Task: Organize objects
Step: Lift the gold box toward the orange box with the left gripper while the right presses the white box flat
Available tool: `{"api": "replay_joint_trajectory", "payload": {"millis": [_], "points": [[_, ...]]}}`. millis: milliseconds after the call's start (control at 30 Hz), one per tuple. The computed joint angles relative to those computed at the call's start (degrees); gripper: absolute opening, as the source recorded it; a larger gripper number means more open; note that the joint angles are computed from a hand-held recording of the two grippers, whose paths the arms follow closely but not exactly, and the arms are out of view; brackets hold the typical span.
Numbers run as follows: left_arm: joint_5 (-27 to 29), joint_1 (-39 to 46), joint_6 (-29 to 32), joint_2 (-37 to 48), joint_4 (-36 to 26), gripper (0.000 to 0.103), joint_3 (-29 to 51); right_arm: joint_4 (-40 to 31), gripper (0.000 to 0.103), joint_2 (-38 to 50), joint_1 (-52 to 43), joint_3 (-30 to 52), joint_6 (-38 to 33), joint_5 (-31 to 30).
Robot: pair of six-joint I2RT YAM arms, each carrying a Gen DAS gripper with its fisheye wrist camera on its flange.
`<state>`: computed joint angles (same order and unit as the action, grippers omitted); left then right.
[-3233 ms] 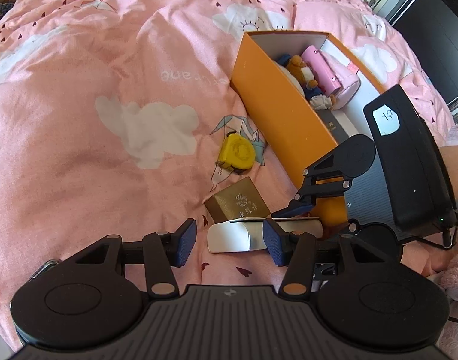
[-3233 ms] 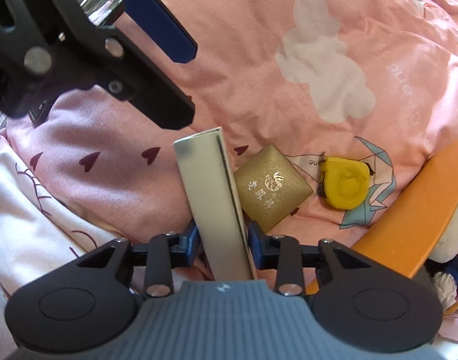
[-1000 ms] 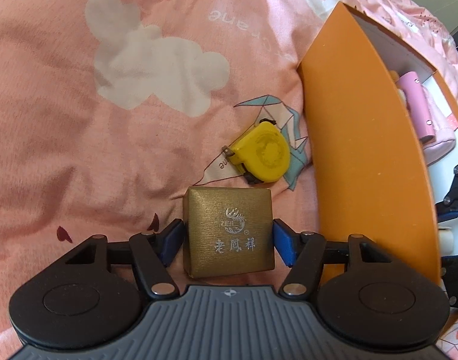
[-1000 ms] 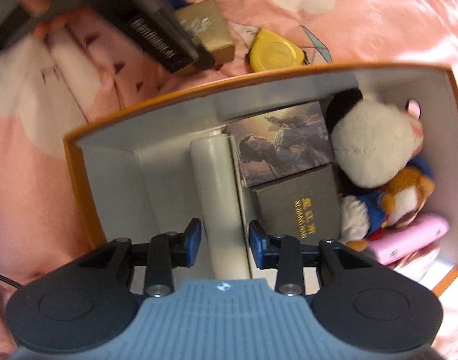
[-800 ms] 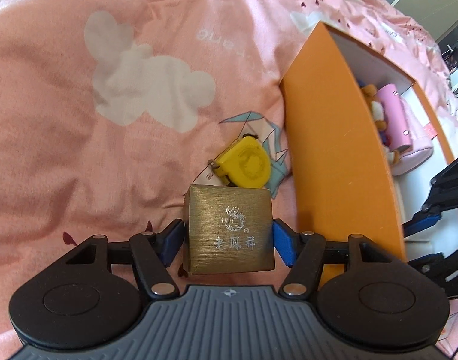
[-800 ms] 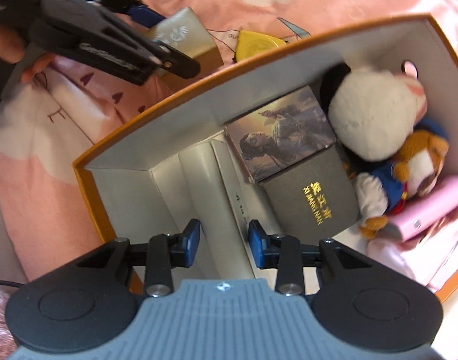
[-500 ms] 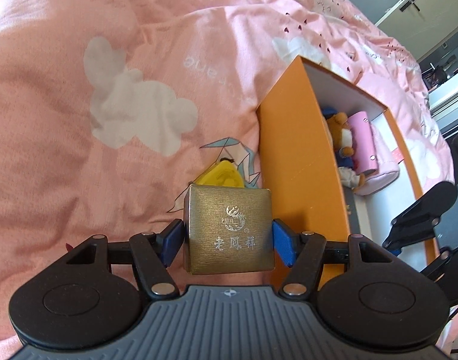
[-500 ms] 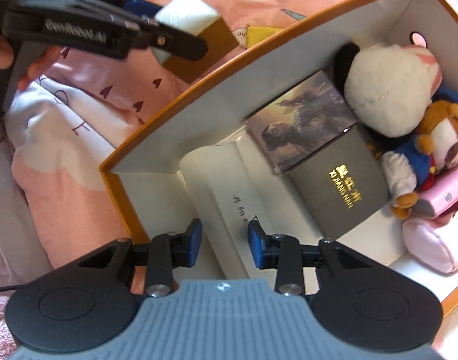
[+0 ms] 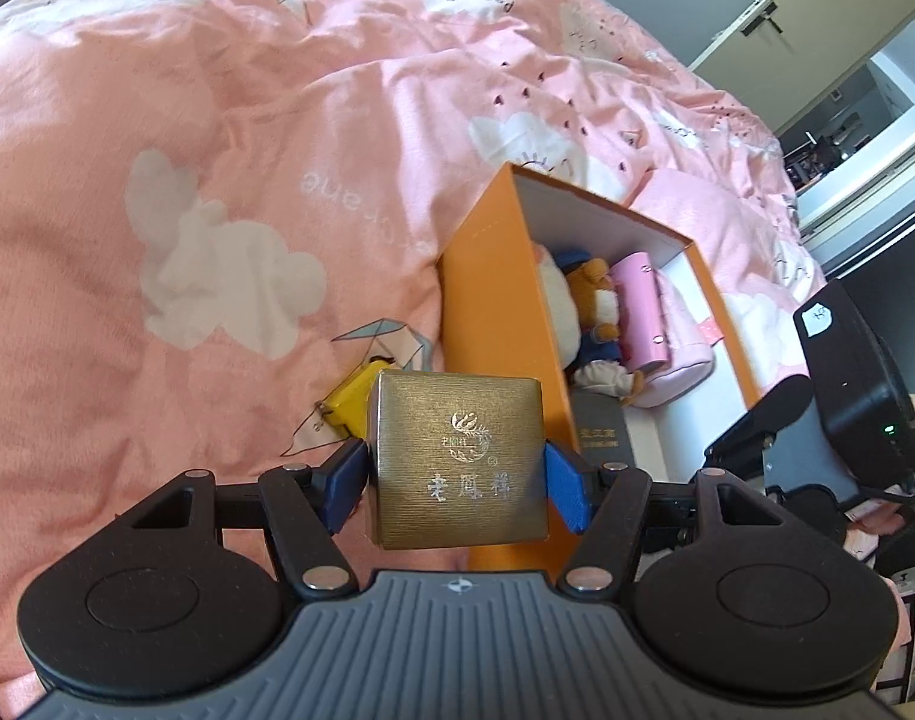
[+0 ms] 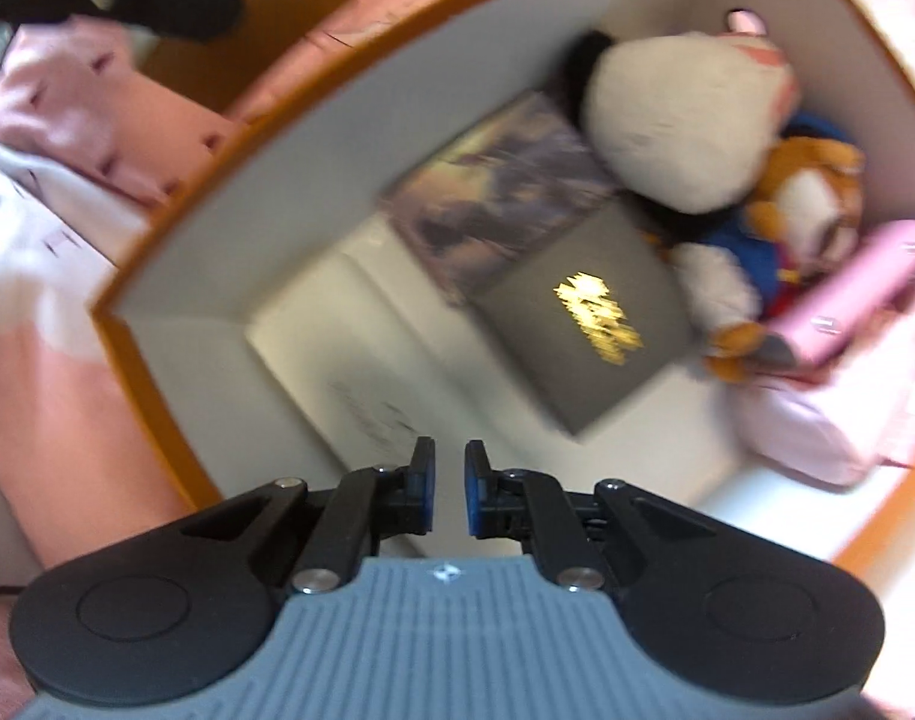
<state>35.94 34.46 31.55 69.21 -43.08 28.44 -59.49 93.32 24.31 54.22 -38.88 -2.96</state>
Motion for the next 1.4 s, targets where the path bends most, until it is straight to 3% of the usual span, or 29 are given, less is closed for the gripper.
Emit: {"api": "replay_joint_trajectory", "payload": {"millis": [33,100,133,333,567,800,967,1100,1267,1400], "points": [[0.6,0.2,0.6,-0.4,-1.4,0.073,0.7,-0.3,0.015,-0.4,-0.2,0.0,-1.0,1.8],[1.8,0.4,1.6,-1.0,-3.8,0.073,1.9,-2.4,0.047,0.5,-1.2,0.9,-2.3,3.8],[2.5,0.4,2.0,-1.4,-4.9,0.073,2.4,-3.2,0.049,1.1,-1.5,1.1,-2.6,4.6],[6.4,0.2,3.6,-4.4,-10.2,0.073,4.6,-2.9,0.049,6.8,-3.6,2.1,4.0,4.2],[7.0,0.0,3.0,-5.0,-10.4,0.073,5.0,-3.3,0.062,11.0,-6.1,3.0,18.0,-1.3],[6.9,-1.8,1.6,-4.3,-9.4,0.073,4.5,0.9,0.063,6.8,-6.5,-1.4,29.2,-5.9],[7.1,-2.3,1.7,-5.3,-9.6,0.073,4.2,7.3,0.059,-1.2,-10.1,-8.1,42.6,-8.6],[7.0,-4.1,0.6,-6.2,-9.5,0.073,4.0,12.4,0.058,-7.8,-10.3,-13.1,48.5,-8.2],[6.5,-9.8,-2.6,-8.2,-8.3,0.073,3.8,11.5,0.057,-8.1,-10.0,-13.0,49.6,-9.0],[6.7,-17.2,-8.1,-8.5,-5.6,0.073,3.4,7.7,0.059,-9.7,-5.4,-11.1,44.3,-6.9]]}}
